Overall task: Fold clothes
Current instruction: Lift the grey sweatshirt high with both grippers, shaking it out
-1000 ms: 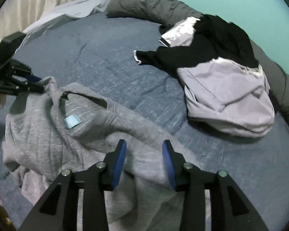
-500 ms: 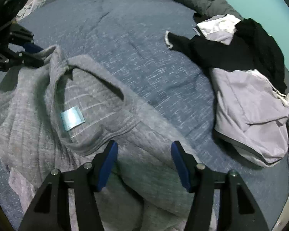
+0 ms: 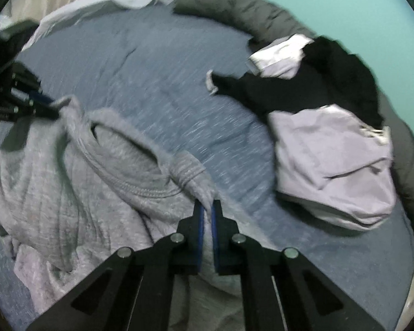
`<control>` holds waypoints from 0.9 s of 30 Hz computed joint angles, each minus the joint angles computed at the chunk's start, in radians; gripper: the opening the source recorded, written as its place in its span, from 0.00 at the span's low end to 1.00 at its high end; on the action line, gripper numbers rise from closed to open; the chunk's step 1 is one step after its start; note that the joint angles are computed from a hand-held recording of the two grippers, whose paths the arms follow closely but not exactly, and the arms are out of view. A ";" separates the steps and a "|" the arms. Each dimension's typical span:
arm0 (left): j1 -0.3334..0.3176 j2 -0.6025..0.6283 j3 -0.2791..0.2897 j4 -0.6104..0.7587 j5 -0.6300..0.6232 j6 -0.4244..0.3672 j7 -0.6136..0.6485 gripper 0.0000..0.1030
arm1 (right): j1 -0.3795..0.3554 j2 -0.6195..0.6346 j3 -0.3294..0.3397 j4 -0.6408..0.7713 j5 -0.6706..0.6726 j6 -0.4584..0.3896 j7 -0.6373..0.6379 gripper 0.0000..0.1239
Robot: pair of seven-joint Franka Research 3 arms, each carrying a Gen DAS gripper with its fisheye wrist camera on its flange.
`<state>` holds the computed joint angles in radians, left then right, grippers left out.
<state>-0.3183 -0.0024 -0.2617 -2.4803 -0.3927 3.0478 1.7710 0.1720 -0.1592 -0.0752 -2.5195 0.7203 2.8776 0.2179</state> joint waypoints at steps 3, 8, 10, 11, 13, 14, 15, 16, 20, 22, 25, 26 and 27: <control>0.002 -0.043 0.006 -0.011 0.075 -0.002 -0.077 0.06 | 0.004 -0.087 -0.020 -0.028 0.038 -0.008 -0.016 0.04; -0.017 -0.152 0.030 -0.028 0.201 -0.026 -0.198 0.06 | 0.003 -0.252 -0.044 -0.080 0.015 -0.013 0.035 0.04; -0.033 -0.207 0.039 -0.032 0.235 -0.040 -0.229 0.06 | 0.000 -0.333 -0.050 -0.098 -0.005 -0.019 0.071 0.03; -0.029 -0.234 0.032 -0.033 0.269 -0.047 -0.258 0.06 | -0.002 -0.374 -0.052 -0.106 -0.017 -0.023 0.092 0.03; -0.032 -0.290 0.027 -0.030 0.321 -0.069 -0.304 0.05 | -0.013 -0.447 -0.042 -0.117 -0.054 -0.024 0.139 0.03; -0.023 -0.319 0.017 -0.025 0.355 -0.082 -0.335 0.05 | -0.021 -0.485 -0.035 -0.120 -0.076 -0.026 0.166 0.03; -0.027 -0.348 0.016 -0.018 0.376 -0.098 -0.356 0.05 | -0.030 -0.521 -0.028 -0.122 -0.096 -0.028 0.192 0.03; -0.030 -0.375 0.015 -0.008 0.396 -0.113 -0.376 0.05 | -0.043 -0.558 -0.020 -0.117 -0.116 -0.039 0.225 0.03; -0.026 -0.467 0.001 0.049 0.490 -0.179 -0.453 0.05 | -0.088 -0.684 -0.001 -0.079 -0.179 -0.088 0.354 0.03; -0.031 -0.507 -0.001 0.093 0.528 -0.219 -0.479 0.05 | -0.106 -0.736 0.008 -0.052 -0.212 -0.107 0.406 0.03; -0.035 -0.557 -0.006 0.177 0.577 -0.287 -0.501 0.05 | -0.135 -0.804 0.022 0.007 -0.263 -0.146 0.487 0.03; -0.035 -0.571 -0.009 0.207 0.591 -0.310 -0.504 0.05 | -0.138 -0.821 0.023 0.025 -0.278 -0.156 0.508 0.03; -0.032 -0.586 -0.015 0.241 0.607 -0.334 -0.509 0.05 | -0.140 -0.836 0.023 0.042 -0.292 -0.164 0.527 0.03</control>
